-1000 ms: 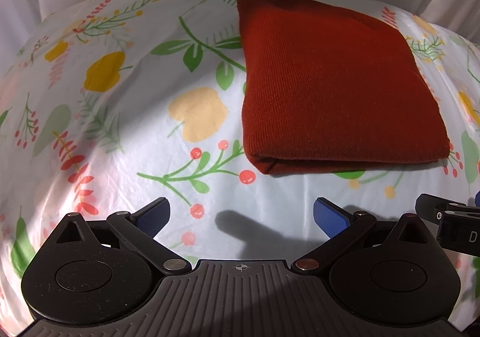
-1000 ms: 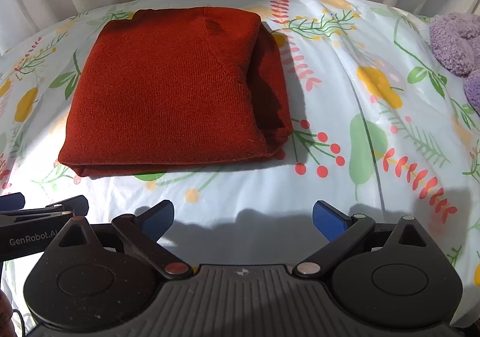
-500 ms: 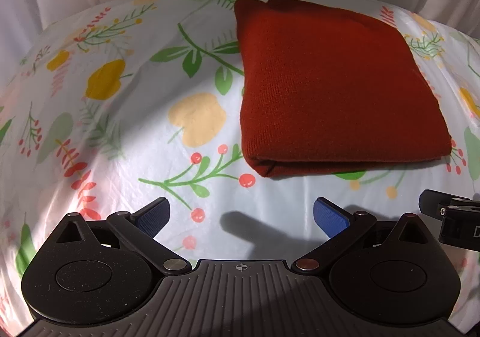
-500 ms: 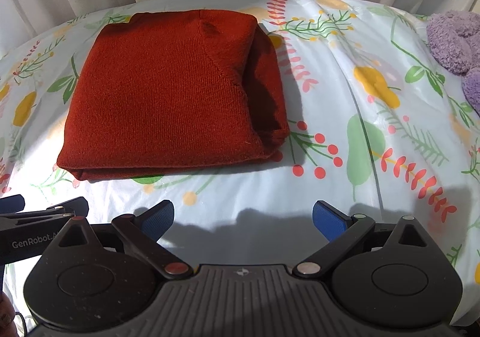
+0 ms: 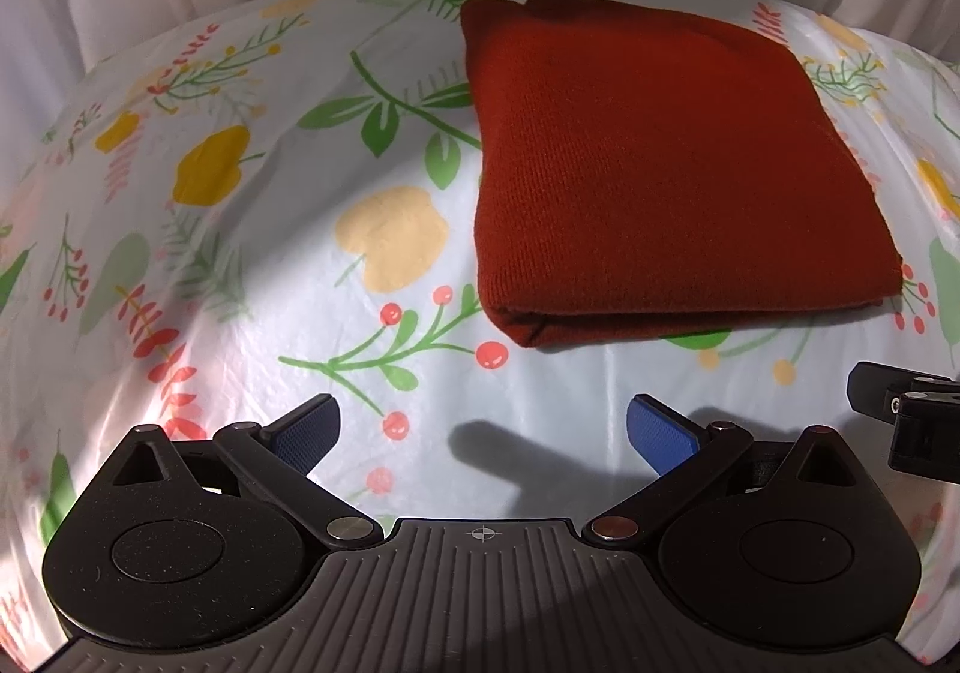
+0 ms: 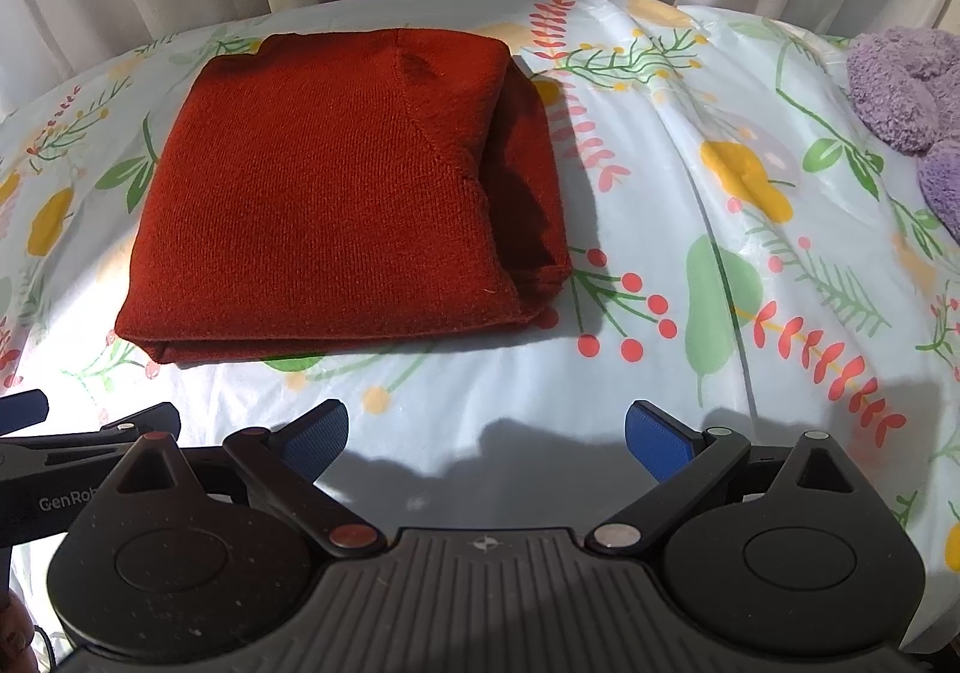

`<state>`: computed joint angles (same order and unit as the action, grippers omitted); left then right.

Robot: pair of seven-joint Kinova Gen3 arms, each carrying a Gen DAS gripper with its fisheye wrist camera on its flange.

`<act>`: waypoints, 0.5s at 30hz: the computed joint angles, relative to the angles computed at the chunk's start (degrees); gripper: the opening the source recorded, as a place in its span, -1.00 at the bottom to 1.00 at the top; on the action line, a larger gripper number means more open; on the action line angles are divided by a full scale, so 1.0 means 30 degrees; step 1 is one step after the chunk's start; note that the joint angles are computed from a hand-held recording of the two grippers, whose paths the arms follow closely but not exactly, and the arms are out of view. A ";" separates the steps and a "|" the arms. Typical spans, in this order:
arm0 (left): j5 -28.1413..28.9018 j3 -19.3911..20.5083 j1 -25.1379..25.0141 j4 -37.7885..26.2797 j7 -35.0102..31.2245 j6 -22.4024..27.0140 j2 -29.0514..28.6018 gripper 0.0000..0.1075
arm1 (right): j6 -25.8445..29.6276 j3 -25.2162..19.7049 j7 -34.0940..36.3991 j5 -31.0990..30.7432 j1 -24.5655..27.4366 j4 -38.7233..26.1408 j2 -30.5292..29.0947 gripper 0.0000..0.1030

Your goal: Fold small clothes

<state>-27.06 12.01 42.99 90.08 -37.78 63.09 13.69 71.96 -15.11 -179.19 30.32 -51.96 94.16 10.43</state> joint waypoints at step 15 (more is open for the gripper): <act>0.0163 0.0060 -0.0066 0.0169 -0.0380 -0.0325 -0.0088 0.92 | 0.0138 -0.0030 -0.0119 0.0109 -0.0178 -0.0083 0.0054 0.92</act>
